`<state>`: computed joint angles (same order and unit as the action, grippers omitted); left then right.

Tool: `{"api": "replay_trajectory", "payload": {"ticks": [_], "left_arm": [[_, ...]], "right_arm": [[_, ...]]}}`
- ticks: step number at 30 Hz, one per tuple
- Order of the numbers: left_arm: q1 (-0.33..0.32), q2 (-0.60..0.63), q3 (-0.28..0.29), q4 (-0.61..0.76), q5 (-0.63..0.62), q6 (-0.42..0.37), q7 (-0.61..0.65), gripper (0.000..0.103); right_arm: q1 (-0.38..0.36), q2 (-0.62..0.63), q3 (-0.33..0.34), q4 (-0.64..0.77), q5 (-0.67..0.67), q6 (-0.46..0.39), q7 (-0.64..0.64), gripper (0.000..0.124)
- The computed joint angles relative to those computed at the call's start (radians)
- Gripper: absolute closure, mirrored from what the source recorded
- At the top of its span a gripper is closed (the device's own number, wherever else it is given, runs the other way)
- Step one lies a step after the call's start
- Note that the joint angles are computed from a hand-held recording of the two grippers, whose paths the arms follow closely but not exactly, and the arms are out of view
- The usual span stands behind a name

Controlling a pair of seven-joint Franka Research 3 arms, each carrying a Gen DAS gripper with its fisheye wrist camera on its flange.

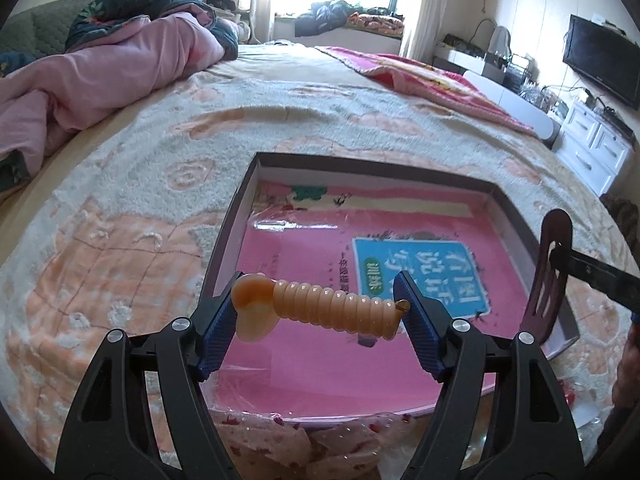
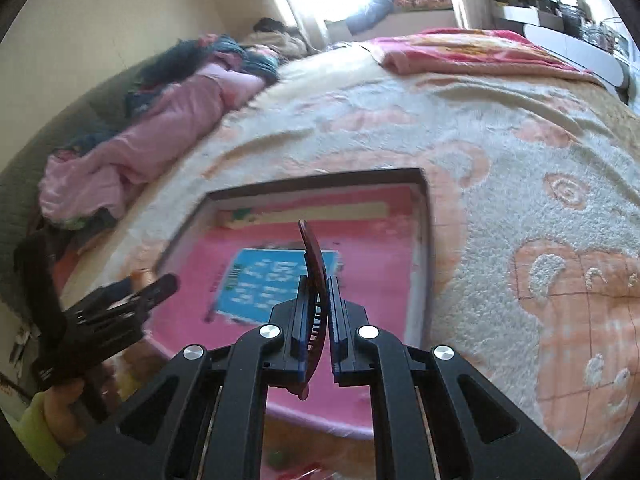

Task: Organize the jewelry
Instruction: 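Open the left tool over the pink tray while the right tool drops the brown clip in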

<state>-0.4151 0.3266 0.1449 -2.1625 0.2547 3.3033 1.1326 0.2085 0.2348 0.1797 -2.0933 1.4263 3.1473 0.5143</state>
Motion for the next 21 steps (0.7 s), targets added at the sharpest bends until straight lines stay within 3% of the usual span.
{"api": "replay_trajectory", "payload": {"ticks": [4,8,9,14,17,20,21], "left_arm": [[0.002,0.007,0.000,0.004,0.002,-0.008,0.003,0.037],[-0.003,0.008,0.006,0.001,0.004,-0.005,-0.006,0.034],[-0.010,0.005,0.015,-0.005,0.002,0.001,-0.008,0.029],[-0.095,-0.009,0.097,-0.032,-0.044,0.032,0.017,0.027],[-0.128,-0.029,0.122,-0.061,-0.091,0.062,0.052,0.024],[-0.167,-0.052,0.148,-0.087,-0.148,0.079,0.094,0.020],[-0.175,-0.058,0.151,-0.094,-0.167,0.083,0.107,0.020]], "right_arm": [[0.039,0.021,-0.047,-0.025,-0.216,0.020,0.217,0.115],[0.028,0.028,-0.042,-0.038,-0.297,0.046,0.312,0.114],[0.011,0.027,-0.024,-0.041,-0.297,0.051,0.311,0.114],[-0.048,0.022,0.041,-0.073,-0.344,0.094,0.345,0.108],[-0.118,0.015,0.125,-0.098,-0.345,0.137,0.340,0.096],[-0.310,0.018,0.347,-0.131,-0.357,0.225,0.315,0.086],[-0.351,0.018,0.392,-0.144,-0.388,0.247,0.336,0.084]]}}
